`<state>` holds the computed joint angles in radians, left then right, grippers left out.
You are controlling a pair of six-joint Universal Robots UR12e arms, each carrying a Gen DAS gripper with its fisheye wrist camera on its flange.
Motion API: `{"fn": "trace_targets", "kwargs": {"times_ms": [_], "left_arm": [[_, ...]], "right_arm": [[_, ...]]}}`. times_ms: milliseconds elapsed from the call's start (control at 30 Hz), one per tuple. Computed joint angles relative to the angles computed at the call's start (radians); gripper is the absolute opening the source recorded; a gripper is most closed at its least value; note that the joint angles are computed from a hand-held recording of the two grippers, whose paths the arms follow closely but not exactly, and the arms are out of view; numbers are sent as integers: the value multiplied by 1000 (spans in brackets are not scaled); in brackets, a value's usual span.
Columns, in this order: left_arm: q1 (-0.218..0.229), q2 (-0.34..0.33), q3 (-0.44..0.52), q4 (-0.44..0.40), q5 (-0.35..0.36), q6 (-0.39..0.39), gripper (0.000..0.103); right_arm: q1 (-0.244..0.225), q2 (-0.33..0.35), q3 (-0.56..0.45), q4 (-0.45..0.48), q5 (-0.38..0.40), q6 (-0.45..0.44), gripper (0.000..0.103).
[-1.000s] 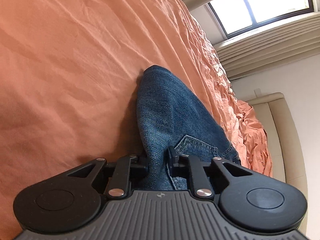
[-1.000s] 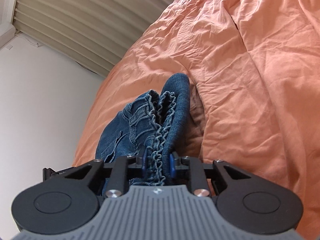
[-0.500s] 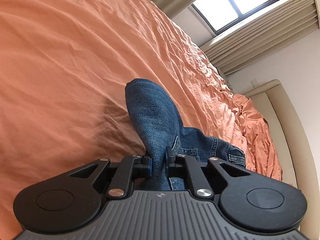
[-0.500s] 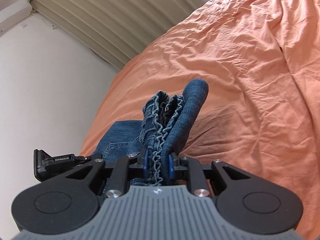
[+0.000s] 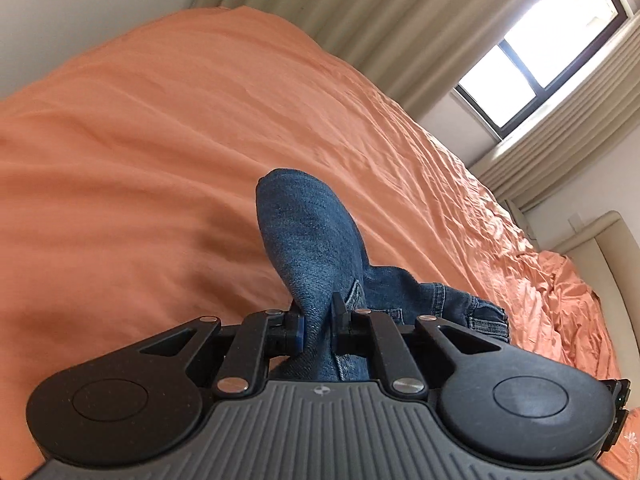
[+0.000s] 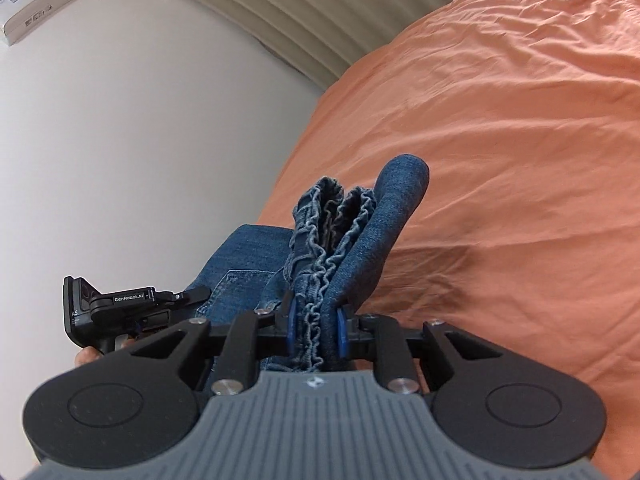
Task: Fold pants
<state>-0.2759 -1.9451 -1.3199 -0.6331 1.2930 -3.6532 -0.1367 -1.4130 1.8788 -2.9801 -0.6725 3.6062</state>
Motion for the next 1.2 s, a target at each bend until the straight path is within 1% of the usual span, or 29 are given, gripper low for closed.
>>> {"fn": "trace_targets", "kwargs": {"times_ms": [67,133,233,300,367,433,500,533,600,667,733,800,867,933,967,1000,1033,1067,1100,1133,1200], "left_arm": [[20,8,-15,3,18,6,11],[39,12,-30,16,23,2,11],[63,9,-58,42,16,-5,11],[71,2,-75,50,7,-10,11],[72,-8,-90,70,17,-13,11],[80,-14,-106,85,8,-47,16],[89,-21,-114,85,-15,-73,28],[90,-24,-119,94,-23,-86,30],[87,-24,-122,107,-16,-97,41],[83,-18,-124,105,6,-87,44],[80,-2,-128,89,34,-57,44],[76,18,-135,77,61,-28,44],[74,41,-150,83,78,-1,44],[69,68,-170,87,108,31,43],[67,79,-178,91,113,47,37],[64,87,-185,91,118,61,34],[56,95,-191,93,134,77,34],[49,101,-197,95,154,95,33],[41,107,-204,99,175,116,28],[34,112,-213,107,195,130,26],[27,120,-227,109,200,149,23]], "right_arm": [[34,40,-28,-24,6,29,15],[63,68,-48,-29,4,44,15],[91,99,-64,-12,-9,32,15],[97,110,-65,14,-46,17,15],[90,115,-53,22,-63,49,15],[86,118,-42,49,-82,72,15],[95,116,-31,65,-128,55,14],[101,114,-28,67,-153,52,14],[113,111,-19,56,-197,74,15],[117,108,-15,55,-221,82,15],[125,106,-24,73,-242,73,16],[133,97,-34,107,-269,30,18],[141,85,-46,142,-296,-26,22],[147,63,-52,167,-326,-82,32],[155,49,-51,175,-359,-118,32],[166,29,-43,171,-412,-154,32],[182,14,-36,152,-466,-189,32],[193,3,-28,126,-499,-220,31],[205,-5,-26,99,-516,-250,30],[213,-13,-23,83,-522,-277,26],[226,-27,-12,55,-529,-335,22]]}}
